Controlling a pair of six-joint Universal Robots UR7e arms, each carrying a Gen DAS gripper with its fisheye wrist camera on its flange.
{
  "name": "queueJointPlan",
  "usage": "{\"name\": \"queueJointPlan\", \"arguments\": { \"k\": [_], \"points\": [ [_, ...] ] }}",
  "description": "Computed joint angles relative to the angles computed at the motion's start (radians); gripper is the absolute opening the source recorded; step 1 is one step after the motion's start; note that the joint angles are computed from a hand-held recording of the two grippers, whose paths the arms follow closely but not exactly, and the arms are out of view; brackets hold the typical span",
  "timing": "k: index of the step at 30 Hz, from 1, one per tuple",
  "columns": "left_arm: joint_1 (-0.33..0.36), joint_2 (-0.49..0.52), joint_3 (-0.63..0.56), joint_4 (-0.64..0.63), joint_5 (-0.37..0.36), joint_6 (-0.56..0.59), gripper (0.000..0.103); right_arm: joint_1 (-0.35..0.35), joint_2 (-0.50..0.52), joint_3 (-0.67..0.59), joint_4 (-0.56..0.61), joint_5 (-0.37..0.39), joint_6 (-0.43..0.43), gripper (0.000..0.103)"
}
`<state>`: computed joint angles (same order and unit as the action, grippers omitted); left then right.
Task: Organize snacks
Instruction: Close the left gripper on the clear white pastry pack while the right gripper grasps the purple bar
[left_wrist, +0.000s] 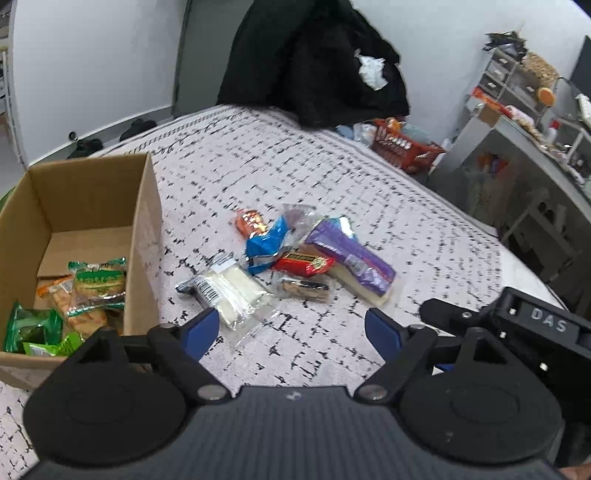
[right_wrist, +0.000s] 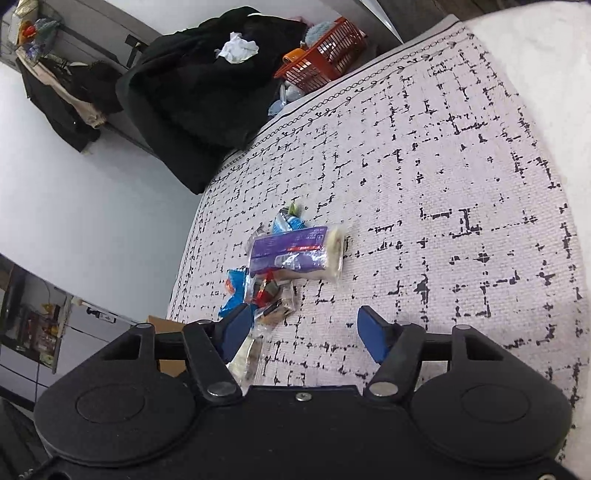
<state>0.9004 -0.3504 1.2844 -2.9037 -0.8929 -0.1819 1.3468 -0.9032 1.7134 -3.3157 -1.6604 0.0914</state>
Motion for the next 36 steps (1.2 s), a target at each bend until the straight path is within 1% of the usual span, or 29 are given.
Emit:
{"name": "queueJointPlan", "arguments": {
  "k": [2, 4, 6, 8, 10, 12, 15, 19, 22, 24, 26, 28, 30, 33, 35, 36],
  "points": [
    [0.006, 0.012, -0.022, 0.029, 0.012, -0.028, 0.084, -0.005, 0.008, -0.016, 0.01, -0.001, 0.005, 0.063],
    [0.009, 0.027, -0.047, 0.063, 0.043, -0.068, 0.083, -0.01, 0.017, -0.034, 0.021, 0.001, 0.01, 0.064],
    [0.005, 0.046, -0.068, 0.06, 0.069, -0.08, 0.083, -0.017, 0.024, -0.05, 0.035, 0.005, 0.018, 0.064],
    [0.003, 0.069, -0.098, 0.062, 0.094, -0.116, 0.083, -0.023, 0.03, -0.064, 0.044, 0.005, 0.026, 0.064],
    [0.001, 0.095, -0.131, 0.062, 0.123, -0.173, 0.083, -0.03, 0.035, -0.078, 0.052, 0.009, 0.037, 0.064],
    [0.002, 0.115, -0.16, 0.088, 0.157, -0.258, 0.081, -0.036, 0.041, -0.09, 0.059, 0.014, 0.047, 0.064],
    [0.0, 0.141, -0.191, 0.124, 0.211, -0.375, 0.08, -0.039, 0.053, -0.112, 0.065, 0.009, 0.044, 0.064],
    [-0.001, 0.177, -0.229, 0.138, 0.281, -0.434, 0.079, -0.039, 0.072, -0.145, 0.076, 0.004, 0.029, 0.064],
    [0.006, 0.194, -0.261, 0.193, 0.297, -0.488, 0.072, -0.034, 0.089, -0.175, 0.08, -0.013, 0.006, 0.064],
    [0.01, 0.202, -0.278, 0.222, 0.299, -0.518, 0.068, -0.036, 0.097, -0.194, 0.096, -0.007, 0.006, 0.064],
    [0.012, 0.215, -0.298, 0.238, 0.309, -0.534, 0.068, -0.043, 0.104, -0.215, 0.124, 0.017, 0.018, 0.064],
    [0.012, 0.233, -0.327, 0.243, 0.331, -0.532, 0.068, -0.045, 0.115, -0.239, 0.145, 0.024, 0.022, 0.064],
    [0.013, 0.252, -0.358, 0.254, 0.346, -0.532, 0.068, -0.045, 0.129, -0.266, 0.159, 0.032, 0.016, 0.064],
    [0.016, 0.27, -0.399, 0.303, 0.367, -0.575, 0.068, -0.04, 0.155, -0.309, 0.17, 0.031, 0.0, 0.064],
    [0.02, 0.279, -0.421, 0.342, 0.381, -0.615, 0.068, -0.036, 0.171, -0.337, 0.183, 0.028, -0.02, 0.066],
    [0.022, 0.282, -0.429, 0.355, 0.385, -0.628, 0.068, -0.036, 0.176, -0.348, 0.193, 0.032, -0.027, 0.069]
  ]
}}
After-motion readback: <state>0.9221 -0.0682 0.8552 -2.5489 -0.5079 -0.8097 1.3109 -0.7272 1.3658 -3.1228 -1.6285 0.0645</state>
